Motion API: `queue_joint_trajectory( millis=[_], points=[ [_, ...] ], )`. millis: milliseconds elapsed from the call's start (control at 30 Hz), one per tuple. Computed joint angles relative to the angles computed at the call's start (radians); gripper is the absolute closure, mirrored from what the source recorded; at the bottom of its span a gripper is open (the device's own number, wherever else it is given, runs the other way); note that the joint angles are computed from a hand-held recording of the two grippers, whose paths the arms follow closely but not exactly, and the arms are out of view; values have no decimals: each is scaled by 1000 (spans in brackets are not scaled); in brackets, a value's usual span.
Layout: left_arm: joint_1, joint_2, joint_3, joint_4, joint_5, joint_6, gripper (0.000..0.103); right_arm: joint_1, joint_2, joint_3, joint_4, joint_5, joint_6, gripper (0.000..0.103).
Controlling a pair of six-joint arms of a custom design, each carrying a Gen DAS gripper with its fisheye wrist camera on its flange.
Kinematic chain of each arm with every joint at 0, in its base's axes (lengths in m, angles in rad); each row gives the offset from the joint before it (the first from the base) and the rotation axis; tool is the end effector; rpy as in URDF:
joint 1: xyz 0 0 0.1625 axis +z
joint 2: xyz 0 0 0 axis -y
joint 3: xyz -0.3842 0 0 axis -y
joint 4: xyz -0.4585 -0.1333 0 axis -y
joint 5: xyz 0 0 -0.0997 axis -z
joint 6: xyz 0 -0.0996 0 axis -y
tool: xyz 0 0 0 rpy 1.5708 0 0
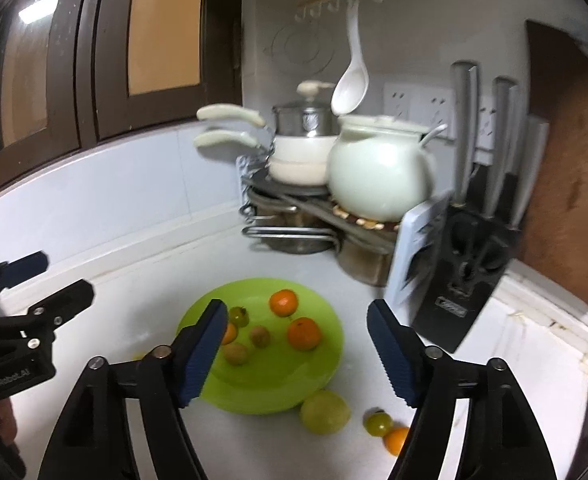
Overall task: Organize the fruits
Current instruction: 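Withdraw both tools from the plate toward the remaining fruits, then close the left tool on a yellow-green pear while the right tool grasps a large green round fruit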
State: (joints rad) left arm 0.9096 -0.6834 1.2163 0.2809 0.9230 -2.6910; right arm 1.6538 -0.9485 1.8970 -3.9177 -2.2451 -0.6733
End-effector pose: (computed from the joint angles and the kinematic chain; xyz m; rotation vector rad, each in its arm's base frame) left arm -0.2618 -0.6514 0.0460 0.9899 2.1980 -1.0293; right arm 0.1194 -0.5771 0.1870 0.1725 -1.8804 1.2726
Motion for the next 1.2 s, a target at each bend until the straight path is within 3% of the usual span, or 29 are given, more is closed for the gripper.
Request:
queue_joint_trajectory(
  millis=[133, 233, 400, 567, 867, 1200],
  points=[
    [-2, -52, 96, -61, -34, -30, 15, 8, 27, 13, -116, -23, -53, 24],
    [1, -75, 147, -73, -59, -63, 14, 7, 35, 34, -172, -37, -39, 23],
    [-3, -115, 252, -197, -111, 36, 12, -4, 33, 68, -187, -73, 13, 22],
    [0, -119, 288, -233, -121, 71, 11, -22, 37, 99, -173, -97, 39, 22],
    [38, -33, 203, -143, -117, 44, 11, -59, 72, 80, -124, -134, 29, 22],
    [73, 91, 50, -54, -110, 96, 11, -95, 105, 16, -9, -168, -8, 22]
  ],
)
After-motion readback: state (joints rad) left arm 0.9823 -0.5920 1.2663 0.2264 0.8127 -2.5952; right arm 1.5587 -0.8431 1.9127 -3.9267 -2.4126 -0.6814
